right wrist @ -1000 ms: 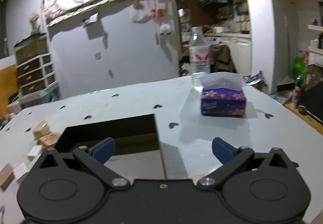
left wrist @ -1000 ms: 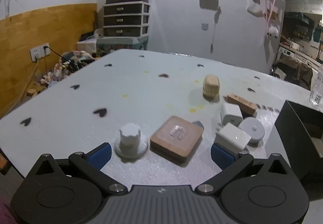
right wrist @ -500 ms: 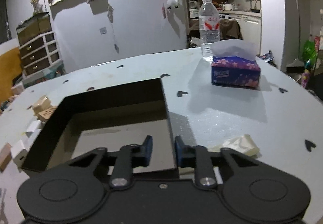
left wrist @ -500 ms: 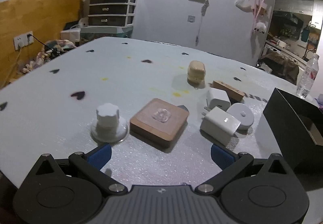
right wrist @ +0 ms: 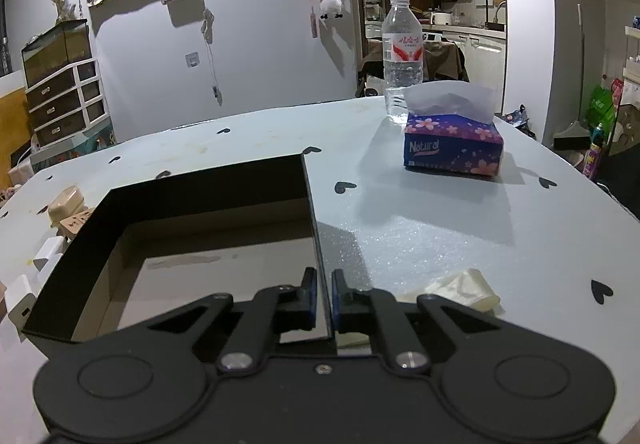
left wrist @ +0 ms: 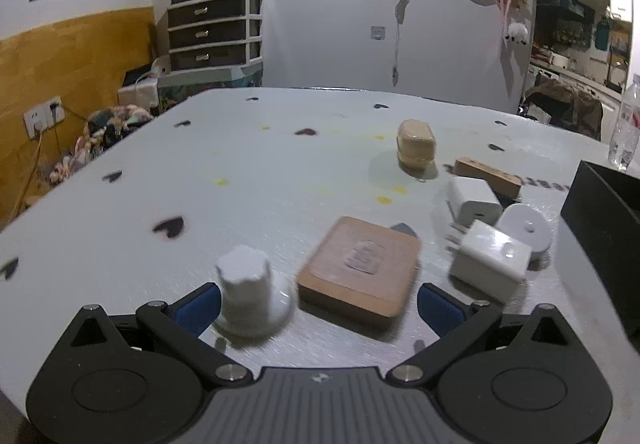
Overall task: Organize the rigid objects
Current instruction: 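Grasp the white knob cap with the left tool while the right tool closes beside the black box, then carry the white knob cap into the black box and open the left tool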
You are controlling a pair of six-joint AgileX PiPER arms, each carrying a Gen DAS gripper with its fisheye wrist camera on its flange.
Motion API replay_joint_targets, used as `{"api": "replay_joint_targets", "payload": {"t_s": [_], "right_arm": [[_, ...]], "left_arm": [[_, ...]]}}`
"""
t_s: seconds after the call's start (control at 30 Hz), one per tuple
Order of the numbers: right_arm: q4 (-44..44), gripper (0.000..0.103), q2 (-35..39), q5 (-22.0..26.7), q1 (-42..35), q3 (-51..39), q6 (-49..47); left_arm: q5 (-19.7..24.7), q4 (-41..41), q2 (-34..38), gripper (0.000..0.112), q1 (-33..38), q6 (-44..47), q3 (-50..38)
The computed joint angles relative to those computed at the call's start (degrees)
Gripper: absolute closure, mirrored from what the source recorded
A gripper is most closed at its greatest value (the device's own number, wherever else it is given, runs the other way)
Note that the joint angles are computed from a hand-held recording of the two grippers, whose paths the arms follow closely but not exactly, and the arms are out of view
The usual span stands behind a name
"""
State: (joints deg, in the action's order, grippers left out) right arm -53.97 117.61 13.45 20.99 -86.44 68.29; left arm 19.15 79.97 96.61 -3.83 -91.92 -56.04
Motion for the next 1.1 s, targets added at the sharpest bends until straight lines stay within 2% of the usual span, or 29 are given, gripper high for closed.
{"api": "replay_joint_targets", "payload": {"t_s": [0.1, 0.17, 0.37, 0.43, 0.53, 0.6, 0.7, 0.87, 0.93, 1.1], "right_arm": [[1.6, 0.095, -0.1, -1.1, -0.5, 0.3, -1.3], [1.3, 0.095, -0.1, -1.5, -0.6, 0.4, -0.9], [-0.6, 0.095, 0.0, -2.3, -0.8, 0.8, 1.5], [-0.4, 0.095, -0.1, -2.2, -0.8, 0.8, 1.2], [0.3, 0.095, 0.0, -2.4, -0.8, 0.7, 0.2], [0.3, 0.095, 0.0, -2.5, -0.9, 0.8, -0.3], [0.1, 0.095, 0.0, -2.5, -0.9, 0.8, -0.2], [2.5, 0.098, 0.1, -1.6, -0.7, 0.3, -2.7], [6.8, 0.098, 0.0, -1.8, -1.0, 0.0, -6.6], [6.3, 0.098, 0.0, -1.6, -0.8, 0.1, -6.2]], "left_arm": [[-2.4, 2.0, -0.3, 0.018, 2.4, 0.7, 0.7], [-4.1, 6.9, -0.7, 0.023, 3.9, -3.3, 1.7], [-6.8, 16.4, -1.5, 0.052, 6.9, -14.2, 3.0], [-5.5, 18.6, -1.7, 0.064, 6.4, -16.6, 3.5], [-2.6, 17.5, -1.7, 0.082, 5.6, -16.3, 3.7], [-3.6, 17.7, -2.4, 0.082, 6.4, -16.8, 4.1], [-1.6, 17.9, -3.5, 0.082, 5.3, -16.5, 4.6], [-1.8, 16.8, -6.0, 0.082, 2.8, -14.6, 3.0], [-5.1, 13.9, -6.2, 0.082, 2.2, -11.4, 0.8], [-12.1, 1.2, -3.3, 0.082, -1.8, 2.6, -7.3]]}}
